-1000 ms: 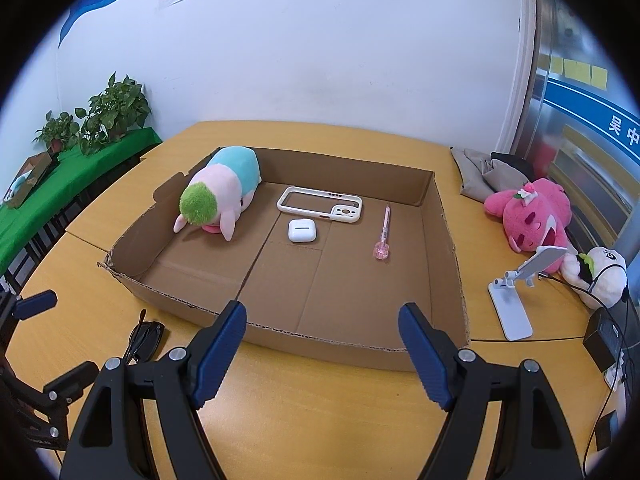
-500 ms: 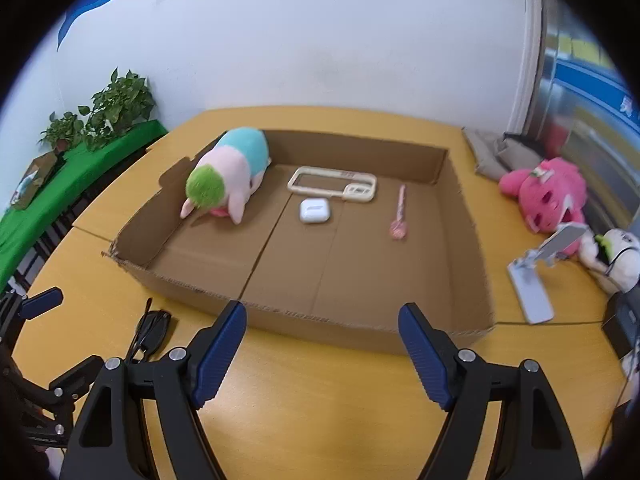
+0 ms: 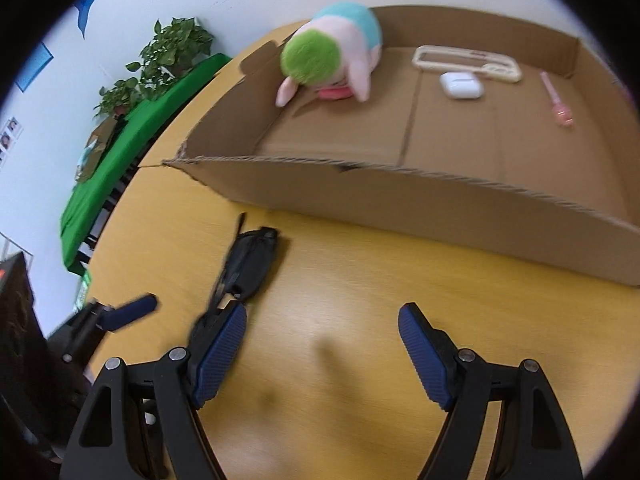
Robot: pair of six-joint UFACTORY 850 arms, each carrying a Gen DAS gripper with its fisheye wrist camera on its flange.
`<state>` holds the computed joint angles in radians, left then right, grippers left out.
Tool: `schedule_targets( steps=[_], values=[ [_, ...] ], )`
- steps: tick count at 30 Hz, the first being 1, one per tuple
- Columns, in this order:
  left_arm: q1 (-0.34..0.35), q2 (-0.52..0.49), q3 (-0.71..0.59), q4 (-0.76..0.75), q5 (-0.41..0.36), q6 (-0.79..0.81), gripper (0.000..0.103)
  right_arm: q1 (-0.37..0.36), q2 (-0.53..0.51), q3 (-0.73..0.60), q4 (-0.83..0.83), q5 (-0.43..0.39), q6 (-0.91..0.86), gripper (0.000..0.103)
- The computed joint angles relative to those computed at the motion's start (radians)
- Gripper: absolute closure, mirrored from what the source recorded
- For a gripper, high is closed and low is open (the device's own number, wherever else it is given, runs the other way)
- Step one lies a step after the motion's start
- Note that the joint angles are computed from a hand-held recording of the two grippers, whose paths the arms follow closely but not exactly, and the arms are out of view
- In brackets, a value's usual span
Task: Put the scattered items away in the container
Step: 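Move the left tool down to the black sunglasses on the table, then close the left tool on the sunglasses while the right tool grips them too, then lift the sunglasses with both tools and lower them into the box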
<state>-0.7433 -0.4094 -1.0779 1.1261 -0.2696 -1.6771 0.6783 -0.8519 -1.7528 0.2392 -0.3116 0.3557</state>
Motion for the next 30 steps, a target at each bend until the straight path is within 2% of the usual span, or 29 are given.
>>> schedule_targets(
  steps=[2,4,6,8,11,12,13,15,16,19,21,27,30],
  values=[
    [0.007,-0.009,0.002,-0.068,0.013,0.056,0.026,0.003,-0.037,-0.050,0.115,-0.008,-0.083,0.025],
    [0.015,-0.016,0.004,-0.150,0.036,0.124,0.037,0.008,-0.071,-0.098,0.140,-0.019,-0.085,0.025],
    [0.013,-0.020,0.009,-0.137,0.039,0.111,0.045,0.007,-0.110,-0.153,0.212,-0.046,-0.129,0.025],
    [0.002,-0.022,0.009,-0.113,0.022,0.106,0.046,0.007,-0.153,-0.211,0.233,-0.079,-0.121,0.024],
    [-0.006,-0.021,0.013,-0.085,0.016,0.087,0.047,0.019,-0.189,-0.278,0.147,-0.107,-0.054,0.026],
    [-0.008,-0.020,0.017,-0.072,0.019,0.075,0.047,0.022,-0.197,-0.293,0.145,-0.116,-0.059,0.033],
    [-0.010,-0.016,0.024,-0.043,0.022,0.047,0.047,0.024,-0.205,-0.306,0.144,-0.126,-0.065,0.048],
    [-0.015,-0.014,0.031,-0.001,0.014,-0.001,0.048,0.030,-0.210,-0.318,0.076,-0.136,-0.010,0.061],
    [-0.016,-0.012,0.035,0.011,0.015,-0.014,0.048,0.030,-0.207,-0.313,0.053,-0.136,0.010,0.068],
    [-0.017,-0.003,0.049,0.064,0.038,-0.068,0.048,0.022,-0.186,-0.272,0.125,-0.117,-0.045,0.069],
    [-0.024,-0.002,0.051,0.079,0.040,-0.077,0.048,0.023,-0.170,-0.247,0.103,-0.108,-0.026,0.069],
    [-0.055,0.027,0.056,0.167,0.022,-0.140,0.048,0.016,-0.085,-0.127,0.111,-0.027,-0.033,0.069],
    [-0.077,0.048,0.048,0.212,-0.012,-0.159,0.048,0.014,-0.026,-0.065,0.057,0.026,0.016,0.069]
  ],
)
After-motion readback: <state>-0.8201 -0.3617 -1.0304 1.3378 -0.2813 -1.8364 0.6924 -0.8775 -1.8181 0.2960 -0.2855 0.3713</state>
